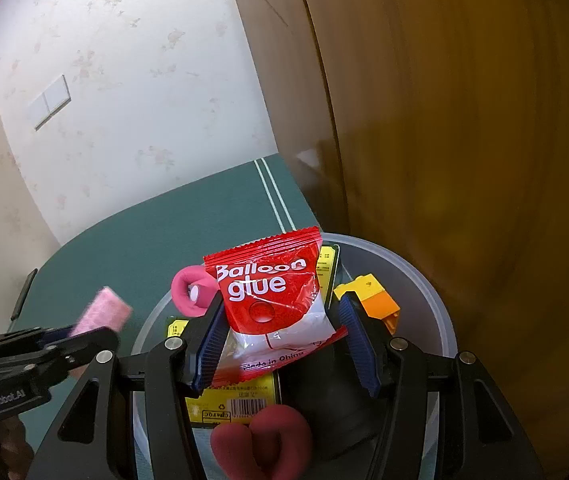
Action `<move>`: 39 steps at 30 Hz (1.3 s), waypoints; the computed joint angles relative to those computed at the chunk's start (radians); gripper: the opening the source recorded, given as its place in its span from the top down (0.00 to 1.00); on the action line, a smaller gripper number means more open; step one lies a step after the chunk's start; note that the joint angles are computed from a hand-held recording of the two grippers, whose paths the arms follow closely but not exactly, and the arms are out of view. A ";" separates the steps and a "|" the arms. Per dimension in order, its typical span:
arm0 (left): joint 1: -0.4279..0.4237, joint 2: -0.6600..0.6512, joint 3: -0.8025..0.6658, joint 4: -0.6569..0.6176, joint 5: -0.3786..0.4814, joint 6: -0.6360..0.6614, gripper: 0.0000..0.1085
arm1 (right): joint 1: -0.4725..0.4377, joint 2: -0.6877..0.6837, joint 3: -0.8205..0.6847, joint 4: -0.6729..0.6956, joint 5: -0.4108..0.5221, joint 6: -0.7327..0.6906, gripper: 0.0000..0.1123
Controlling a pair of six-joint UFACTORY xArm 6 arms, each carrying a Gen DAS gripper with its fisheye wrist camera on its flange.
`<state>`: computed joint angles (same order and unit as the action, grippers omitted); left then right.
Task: Organize objects
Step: 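Carry the pink roller and red glue packet over the clear bowl, then lower the pink roller and glue packet into the bowl and open both grippers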
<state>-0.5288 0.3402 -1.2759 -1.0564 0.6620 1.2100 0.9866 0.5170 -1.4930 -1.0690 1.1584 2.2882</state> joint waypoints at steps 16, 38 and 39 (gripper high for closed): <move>0.002 0.071 -0.077 -0.024 0.099 -0.061 0.46 | 0.000 0.011 0.000 -0.028 -0.021 0.025 0.49; -0.029 -0.055 0.049 -0.246 -0.245 0.245 0.15 | 0.020 0.022 0.000 -0.107 -0.010 0.077 0.39; -0.031 -0.053 0.047 -0.250 -0.248 0.248 0.15 | 0.022 0.028 -0.007 -0.109 -0.002 0.075 0.39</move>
